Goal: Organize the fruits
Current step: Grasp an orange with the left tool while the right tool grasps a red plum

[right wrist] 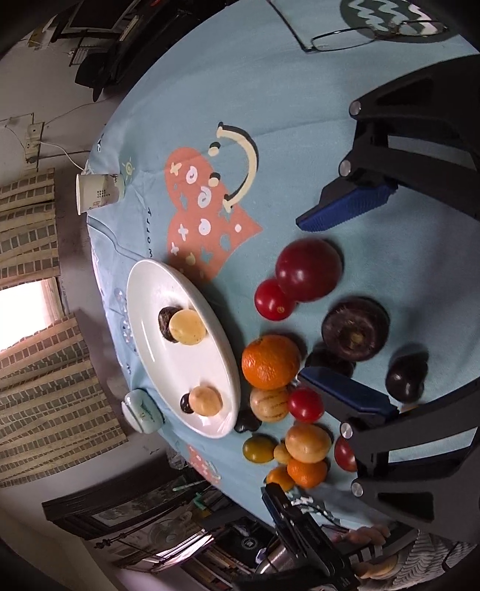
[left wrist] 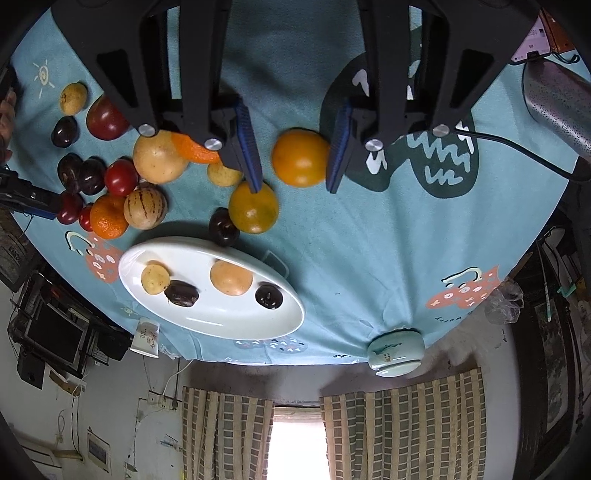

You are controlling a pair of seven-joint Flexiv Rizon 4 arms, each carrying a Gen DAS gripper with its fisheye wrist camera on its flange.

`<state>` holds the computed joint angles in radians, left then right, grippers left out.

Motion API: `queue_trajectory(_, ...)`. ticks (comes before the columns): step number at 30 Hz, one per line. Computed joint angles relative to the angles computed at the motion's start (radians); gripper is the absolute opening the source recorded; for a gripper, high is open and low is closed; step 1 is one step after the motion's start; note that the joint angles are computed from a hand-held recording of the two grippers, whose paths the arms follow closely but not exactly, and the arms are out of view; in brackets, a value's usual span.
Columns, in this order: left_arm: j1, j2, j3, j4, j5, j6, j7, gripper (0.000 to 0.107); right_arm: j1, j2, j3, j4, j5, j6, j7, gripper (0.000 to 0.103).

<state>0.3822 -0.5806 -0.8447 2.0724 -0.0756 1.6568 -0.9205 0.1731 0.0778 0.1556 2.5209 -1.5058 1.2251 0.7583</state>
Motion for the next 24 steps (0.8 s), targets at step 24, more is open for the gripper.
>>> queue_trajectory(24, -0.176, 0.011, 0.155, -0.068, -0.224, -0.080, 0.118, 0.044, -0.061, -0.029, -0.044, -0.005, -0.175, 0.123, 0.162, 0.045)
